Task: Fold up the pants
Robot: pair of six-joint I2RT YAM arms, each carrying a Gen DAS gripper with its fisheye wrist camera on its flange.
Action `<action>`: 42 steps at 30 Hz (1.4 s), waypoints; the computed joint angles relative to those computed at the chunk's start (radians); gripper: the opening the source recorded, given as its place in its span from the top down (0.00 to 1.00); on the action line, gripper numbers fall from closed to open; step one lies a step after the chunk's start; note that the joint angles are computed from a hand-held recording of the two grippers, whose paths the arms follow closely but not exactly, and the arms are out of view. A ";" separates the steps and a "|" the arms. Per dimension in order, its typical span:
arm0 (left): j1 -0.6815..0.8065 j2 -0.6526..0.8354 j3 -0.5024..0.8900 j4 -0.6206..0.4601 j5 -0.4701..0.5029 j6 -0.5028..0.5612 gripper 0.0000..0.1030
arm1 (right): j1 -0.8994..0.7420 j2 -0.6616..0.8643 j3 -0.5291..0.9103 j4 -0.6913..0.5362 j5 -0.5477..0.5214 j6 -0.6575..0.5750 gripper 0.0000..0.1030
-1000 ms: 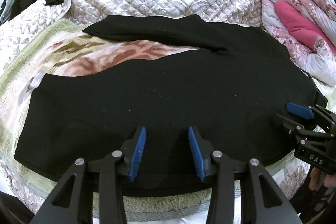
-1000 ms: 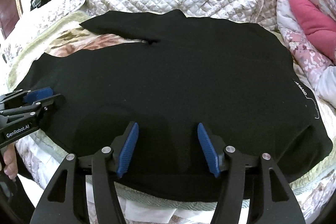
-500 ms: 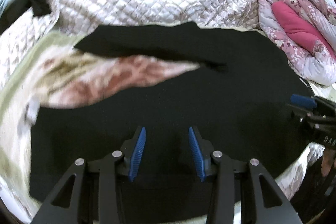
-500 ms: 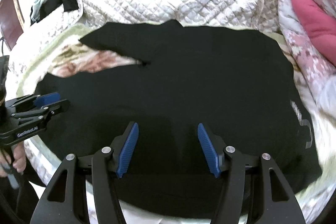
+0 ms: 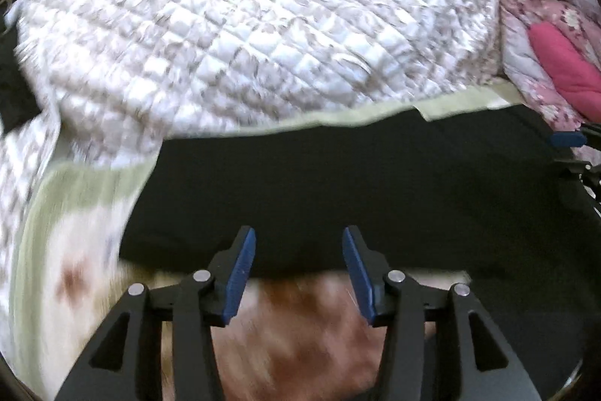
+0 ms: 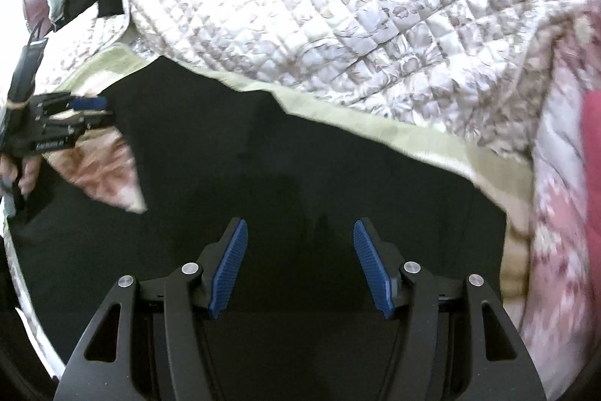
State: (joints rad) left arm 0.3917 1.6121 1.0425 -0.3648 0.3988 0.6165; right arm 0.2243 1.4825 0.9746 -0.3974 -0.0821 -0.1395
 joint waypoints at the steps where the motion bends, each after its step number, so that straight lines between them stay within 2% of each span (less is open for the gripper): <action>1: -0.015 0.044 0.043 0.007 -0.004 -0.002 0.47 | -0.018 0.047 0.036 0.005 -0.005 -0.024 0.42; 4: -0.061 0.192 0.200 -0.021 -0.010 -0.005 0.41 | -0.068 0.198 0.165 -0.008 -0.033 -0.082 0.41; 10: -0.148 0.440 0.470 -0.072 -0.061 -0.035 0.40 | -0.117 0.436 0.410 -0.072 -0.072 -0.145 0.40; 12: -0.168 0.491 0.518 -0.079 -0.081 -0.042 0.39 | -0.124 0.511 0.496 -0.124 -0.082 -0.157 0.40; 13: -0.172 0.507 0.533 -0.082 -0.077 -0.043 0.36 | -0.124 0.548 0.536 -0.160 -0.087 -0.167 0.40; 14: -0.174 0.515 0.533 -0.077 -0.065 -0.043 0.32 | -0.121 0.564 0.552 -0.175 -0.082 -0.173 0.40; 17: -0.189 0.502 0.467 -0.008 -0.082 -0.012 0.31 | -0.117 0.556 0.524 -0.145 -0.089 -0.196 0.42; 18: -0.197 0.489 0.432 0.034 -0.097 -0.005 0.34 | -0.118 0.551 0.518 -0.146 -0.106 -0.201 0.57; 19: -0.204 0.477 0.407 0.053 -0.097 -0.003 0.44 | -0.114 0.534 0.497 -0.132 -0.114 -0.211 0.79; 20: -0.210 0.463 0.384 0.067 -0.095 -0.007 0.54 | -0.104 0.519 0.477 -0.115 -0.094 -0.217 0.89; 21: -0.216 0.447 0.359 0.082 -0.095 -0.005 0.59 | -0.088 0.498 0.456 -0.109 -0.066 -0.230 0.91; 23: -0.234 0.405 0.295 0.135 -0.125 0.009 0.82 | -0.072 0.464 0.419 -0.087 -0.036 -0.230 0.91; 24: -0.243 0.378 0.261 0.158 -0.140 0.015 0.90 | -0.066 0.430 0.390 -0.077 -0.029 -0.219 0.91; 25: -0.250 0.352 0.240 0.163 -0.153 0.005 0.93 | -0.064 0.404 0.368 -0.067 -0.023 -0.215 0.91; 28: -0.239 0.253 0.171 0.177 -0.155 -0.028 0.94 | -0.058 0.253 0.263 -0.031 -0.021 -0.189 0.91; 30: -0.194 0.179 0.147 0.144 -0.098 -0.038 0.94 | -0.057 0.107 0.173 -0.027 -0.035 -0.166 0.91; 33: -0.110 -0.010 0.045 0.097 0.002 -0.043 0.94 | -0.039 -0.141 0.039 -0.063 -0.044 -0.120 0.91; 36: 0.014 -0.234 -0.076 0.002 0.136 -0.010 0.94 | 0.048 -0.385 -0.087 -0.135 0.006 -0.051 0.93; 38: 0.116 -0.358 -0.142 -0.087 0.230 0.048 0.94 | 0.120 -0.536 -0.165 -0.201 0.052 0.028 0.94; 41: 0.291 -0.477 -0.210 -0.272 0.356 0.206 0.93 | 0.277 -0.730 -0.277 -0.317 0.155 0.219 0.94; 42: 0.362 -0.502 -0.236 -0.355 0.393 0.290 0.93 | 0.350 -0.796 -0.329 -0.366 0.200 0.318 0.94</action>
